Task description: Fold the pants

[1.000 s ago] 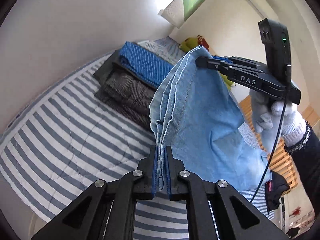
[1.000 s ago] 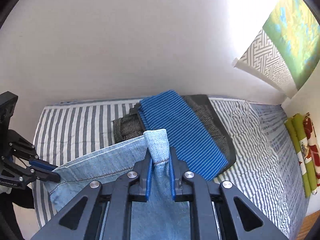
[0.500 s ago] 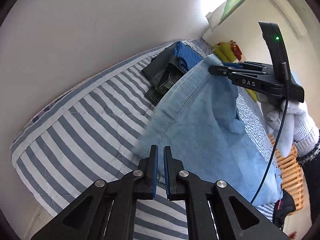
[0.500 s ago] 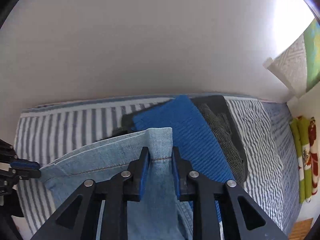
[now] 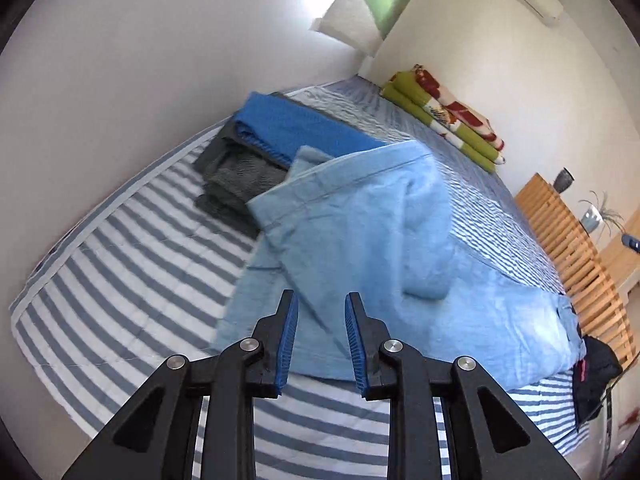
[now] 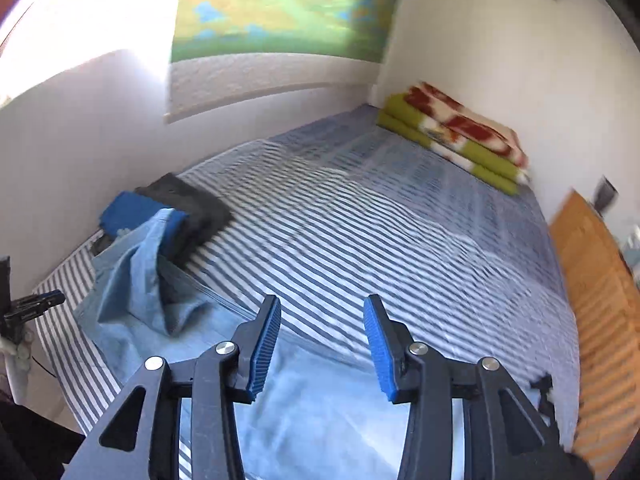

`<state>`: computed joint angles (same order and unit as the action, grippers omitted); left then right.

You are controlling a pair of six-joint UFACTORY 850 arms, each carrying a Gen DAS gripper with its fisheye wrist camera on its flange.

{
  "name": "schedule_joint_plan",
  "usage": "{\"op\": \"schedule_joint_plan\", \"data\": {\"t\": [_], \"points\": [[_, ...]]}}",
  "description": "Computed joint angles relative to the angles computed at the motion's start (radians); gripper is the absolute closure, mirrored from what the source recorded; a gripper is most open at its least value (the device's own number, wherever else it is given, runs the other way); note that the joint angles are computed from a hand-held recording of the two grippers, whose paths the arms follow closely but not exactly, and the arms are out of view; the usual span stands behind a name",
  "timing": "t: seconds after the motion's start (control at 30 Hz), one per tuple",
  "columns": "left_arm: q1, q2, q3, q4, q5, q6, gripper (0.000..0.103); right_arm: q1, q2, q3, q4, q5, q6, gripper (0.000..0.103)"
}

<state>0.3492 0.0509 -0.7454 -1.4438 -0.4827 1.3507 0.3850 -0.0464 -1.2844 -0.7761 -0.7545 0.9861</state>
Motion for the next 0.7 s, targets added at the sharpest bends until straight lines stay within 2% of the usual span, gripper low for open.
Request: {"op": "schedule_joint_plan", "data": {"t": [0.13, 0.23, 0.3, 0.37, 0.4, 0.5, 0.57, 0.6, 0.7], "points": [[-0.158, 0.026, -0.008, -0.047, -0.001, 0.014, 0.075, -0.089, 0.366, 0.362, 0.001, -0.128, 0.230, 0.059], [-0.293, 0.042, -0.025, -0.012, -0.031, -0.059, 0.070, -0.168, 0.597, 0.557, 0.058, -0.217, 0.320, 0.059], [-0.388, 0.024, -0.060, 0.076, -0.033, -0.157, 0.069, -0.216, 0.729, 0.666, 0.087, -0.210, 0.375, 0.059], [-0.470, -0.026, -0.117, 0.172, -0.030, -0.246, 0.069, -0.301, 0.840, 0.762, 0.164, -0.146, 0.365, 0.057], [-0.510, -0.052, -0.150, 0.235, -0.027, -0.309, 0.069, -0.336, 0.863, 0.802, 0.202, -0.101, 0.365, 0.054], [-0.622, -0.126, -0.264, 0.429, -0.012, -0.510, 0.069, -0.441, 0.893, 0.913, 0.317, 0.055, 0.332, 0.053], [-0.696, -0.188, -0.365, 0.559, -0.008, -0.651, 0.067, -0.478, 0.849, 0.951, 0.312, 0.166, 0.378, 0.053], [-0.730, -0.224, -0.432, 0.635, -0.023, -0.728, 0.063, -0.470, 0.819, 0.970, 0.263, 0.211, 0.456, 0.053], [-0.819, -0.388, -0.672, 0.807, -0.050, -0.889, 0.053, -0.529, 0.735, 0.993, 0.192, 0.342, 0.558, 0.052]]}}
